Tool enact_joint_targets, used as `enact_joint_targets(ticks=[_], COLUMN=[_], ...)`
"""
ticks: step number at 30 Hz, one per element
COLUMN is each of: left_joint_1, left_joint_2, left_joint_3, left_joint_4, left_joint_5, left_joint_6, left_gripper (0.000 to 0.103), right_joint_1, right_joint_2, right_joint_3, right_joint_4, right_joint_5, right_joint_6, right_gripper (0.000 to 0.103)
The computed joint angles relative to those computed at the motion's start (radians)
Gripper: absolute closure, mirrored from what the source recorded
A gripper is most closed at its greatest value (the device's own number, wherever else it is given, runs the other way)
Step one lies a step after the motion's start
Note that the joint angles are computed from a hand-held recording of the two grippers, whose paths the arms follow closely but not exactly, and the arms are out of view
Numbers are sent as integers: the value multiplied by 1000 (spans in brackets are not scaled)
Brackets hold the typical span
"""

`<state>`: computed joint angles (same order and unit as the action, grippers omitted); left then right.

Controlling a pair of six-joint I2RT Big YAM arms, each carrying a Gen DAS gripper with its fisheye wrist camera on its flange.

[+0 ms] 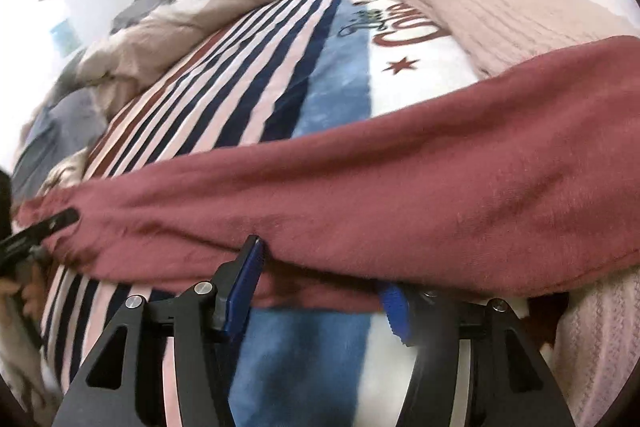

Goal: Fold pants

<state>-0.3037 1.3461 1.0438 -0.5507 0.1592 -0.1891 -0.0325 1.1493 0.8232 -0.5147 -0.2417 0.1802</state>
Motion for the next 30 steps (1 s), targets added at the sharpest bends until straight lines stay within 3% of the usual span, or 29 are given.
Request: enact_joint_targets(ticks=[3,5,6,7,13,20,23,25,30], left_joint_1=[1,2,2,2,1,-1,-1,0,8], left_joint_2=[-2,-3,-5,-7,-20,-37,-41,-44,-37], left_joint_3=[-1,-2,-2,-3,-6,-11,-12,-13,-9], left_joint_4=[1,2,3,3,8,16,15,18,17], left_joint_5=[2,5,6,6,12,24,24,21,11], left_joint_6=[2,2,4,5,4,7,7,7,2], left_gripper=[32,32,32,32,32,32,32,32,32], right_joint_1=[35,39,47,46,26,-23,-9,-23,-62], right_joint_2=[15,19,23,25,-38,-117,-111,-123,-221], right_joint_3=[4,6,10,13,-9,-32,-31,-28,0], right_joint_4=[49,72,75,74,47,-88,-131,-156,-226], right_joint_5=[40,25,35,34,-34,-171,-104,-93,-44], right_joint_6=[3,-2,-2,-5,21,91,59,38,-68], right_gripper=[52,68,89,97,100,99,92,78,78])
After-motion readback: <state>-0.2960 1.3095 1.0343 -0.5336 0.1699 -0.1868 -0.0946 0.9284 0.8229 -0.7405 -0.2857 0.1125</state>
